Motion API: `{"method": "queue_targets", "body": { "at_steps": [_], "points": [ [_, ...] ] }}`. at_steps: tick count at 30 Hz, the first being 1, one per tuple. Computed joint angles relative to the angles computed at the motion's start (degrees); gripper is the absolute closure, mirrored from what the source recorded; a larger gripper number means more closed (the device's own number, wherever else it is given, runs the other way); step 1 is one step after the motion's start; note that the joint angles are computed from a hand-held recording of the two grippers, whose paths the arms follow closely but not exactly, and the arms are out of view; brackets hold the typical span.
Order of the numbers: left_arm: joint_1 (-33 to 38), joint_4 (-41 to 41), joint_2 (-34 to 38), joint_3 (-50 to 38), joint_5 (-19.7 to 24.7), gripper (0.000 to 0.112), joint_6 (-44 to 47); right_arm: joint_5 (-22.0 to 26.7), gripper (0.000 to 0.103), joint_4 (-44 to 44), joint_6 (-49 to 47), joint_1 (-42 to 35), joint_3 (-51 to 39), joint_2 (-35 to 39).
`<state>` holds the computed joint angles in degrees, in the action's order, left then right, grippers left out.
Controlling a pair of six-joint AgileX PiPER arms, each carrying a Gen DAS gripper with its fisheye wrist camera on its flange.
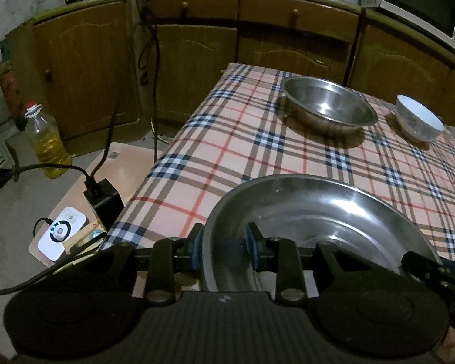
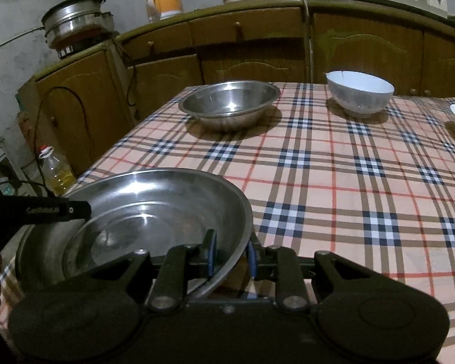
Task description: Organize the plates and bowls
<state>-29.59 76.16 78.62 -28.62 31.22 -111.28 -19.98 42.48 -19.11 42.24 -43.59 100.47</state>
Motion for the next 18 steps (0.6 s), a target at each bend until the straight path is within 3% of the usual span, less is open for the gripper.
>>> {"method": "queue_targets", "body": {
  "at_steps": [6,12,18],
  "points": [
    [1.4,4.7,0.4,1.3,-1.5,0.082,-5.4,-1.3,0.075,-5.9,5.4,-0.2,0.3,1.1],
    [1.0,5.5,0.4,1.7,-0.6,0.081,-7.4,1.3,0.074,-12.6,11.5,-2.0,0.0,1.3],
    [0.1,3.7,-0.4,1.8,2.2,0.081,-8.2,-1.6,0.070,-7.5,5.5,-2.0,1.7,-0.9]
  ]
}}
